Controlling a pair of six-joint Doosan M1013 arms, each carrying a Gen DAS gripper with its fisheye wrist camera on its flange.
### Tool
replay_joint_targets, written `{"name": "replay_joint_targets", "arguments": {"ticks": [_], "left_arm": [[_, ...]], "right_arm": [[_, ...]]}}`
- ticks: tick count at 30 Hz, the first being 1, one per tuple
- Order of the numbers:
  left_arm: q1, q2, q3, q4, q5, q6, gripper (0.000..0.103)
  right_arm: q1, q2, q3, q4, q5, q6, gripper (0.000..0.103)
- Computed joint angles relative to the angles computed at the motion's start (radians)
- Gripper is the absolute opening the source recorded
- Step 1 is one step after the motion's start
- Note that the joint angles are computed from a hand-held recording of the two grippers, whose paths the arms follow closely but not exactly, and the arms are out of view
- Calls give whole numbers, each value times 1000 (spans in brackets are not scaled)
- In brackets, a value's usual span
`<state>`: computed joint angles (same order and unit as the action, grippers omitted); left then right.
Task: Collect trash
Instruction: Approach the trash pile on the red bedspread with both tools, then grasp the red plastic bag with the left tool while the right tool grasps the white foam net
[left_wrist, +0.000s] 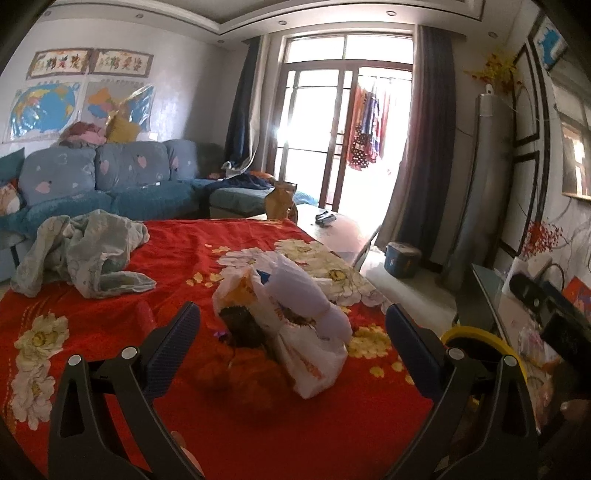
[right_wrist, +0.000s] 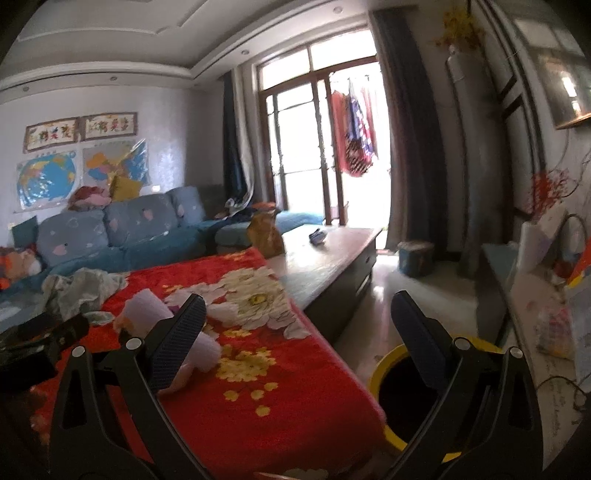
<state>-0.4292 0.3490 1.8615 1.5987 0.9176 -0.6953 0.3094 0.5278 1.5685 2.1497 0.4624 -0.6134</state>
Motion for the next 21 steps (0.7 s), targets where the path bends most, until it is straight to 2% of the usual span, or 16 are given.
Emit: {"name": "replay_joint_targets", "arguments": {"ticks": [4, 8, 14, 17, 21], "left_arm": [[24, 7, -13, -31, 15, 7, 97], [48, 3, -8, -56, 34, 0, 97], [73, -5, 5, -108, 87, 8, 97], [86, -14, 17, -137, 89, 10, 97], [98, -22, 33, -177, 85, 20, 97]], "right_arm": [[10, 26, -56, -220, 13, 152, 92], [27, 55, -119, -456, 70, 314, 92], [57, 102, -208, -672, 166, 446, 92], [72, 127, -256, -785, 209, 518, 92], [85, 154, -303, -852, 265, 561, 92]]}}
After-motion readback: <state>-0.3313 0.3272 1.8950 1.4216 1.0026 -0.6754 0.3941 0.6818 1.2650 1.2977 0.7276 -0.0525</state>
